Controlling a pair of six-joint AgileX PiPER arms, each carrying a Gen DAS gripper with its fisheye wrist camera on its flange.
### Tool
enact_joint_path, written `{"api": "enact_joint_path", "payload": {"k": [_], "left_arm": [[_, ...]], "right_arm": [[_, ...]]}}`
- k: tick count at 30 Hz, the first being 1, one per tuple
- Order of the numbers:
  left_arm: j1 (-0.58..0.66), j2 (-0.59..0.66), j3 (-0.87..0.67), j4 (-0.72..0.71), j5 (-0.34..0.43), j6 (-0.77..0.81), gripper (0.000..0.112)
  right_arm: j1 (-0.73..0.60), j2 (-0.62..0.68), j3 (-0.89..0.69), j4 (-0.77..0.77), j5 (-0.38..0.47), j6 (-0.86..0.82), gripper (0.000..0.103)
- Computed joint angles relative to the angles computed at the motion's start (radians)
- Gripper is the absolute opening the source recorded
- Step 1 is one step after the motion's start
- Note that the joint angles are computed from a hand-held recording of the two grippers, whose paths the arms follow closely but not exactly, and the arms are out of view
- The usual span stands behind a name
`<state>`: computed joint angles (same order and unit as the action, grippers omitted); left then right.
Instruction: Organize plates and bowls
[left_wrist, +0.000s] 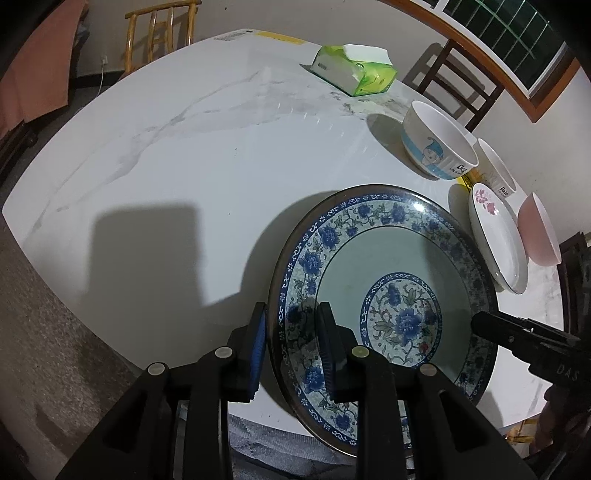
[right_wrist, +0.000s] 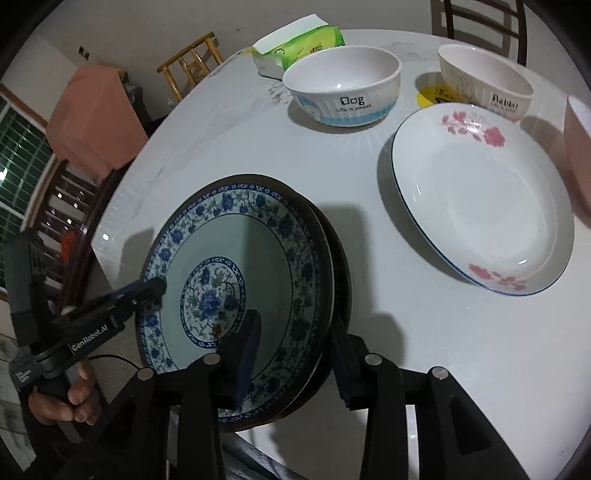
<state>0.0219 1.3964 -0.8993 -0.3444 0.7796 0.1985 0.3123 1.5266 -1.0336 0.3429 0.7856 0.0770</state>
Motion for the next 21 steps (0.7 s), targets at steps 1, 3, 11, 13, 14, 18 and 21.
{"api": "enact_joint_path", "payload": {"k": [1,3,11,13,14,18,21], "left_arm": [[-0.007,-0.003,0.001,0.012,-0.005,-0.011,0.022],[-0.027,-0.009,0.004,0.047,-0.017,-0.040,0.022],[-0.089,-0.032,0.014,0.163,-0.062,-0.133,0.023],[-0.100,-0.038,0.014,0.186,-0.069,-0.151,0.025],[-0.105,-0.038,0.011,0.195,-0.070,-0.160,0.025],[-0.131,-0.050,0.011,0.253,-0.079,-0.213,0.026],[-0.142,-0.056,0.010,0.272,-0.081,-0.234,0.027]], "right_arm": [[0.010,0.005,-0.010,-0.022,0.007,0.017,0.037],[0.045,0.021,-0.045,-0.098,0.037,0.077,0.037],[0.116,0.063,-0.113,-0.245,0.088,0.184,0.038],[0.126,0.066,-0.120,-0.261,0.096,0.199,0.038],[0.129,0.069,-0.126,-0.266,0.103,0.202,0.038],[0.141,0.074,-0.135,-0.313,0.116,0.239,0.039],[0.145,0.059,-0.134,-0.319,0.121,0.241,0.039]]}}
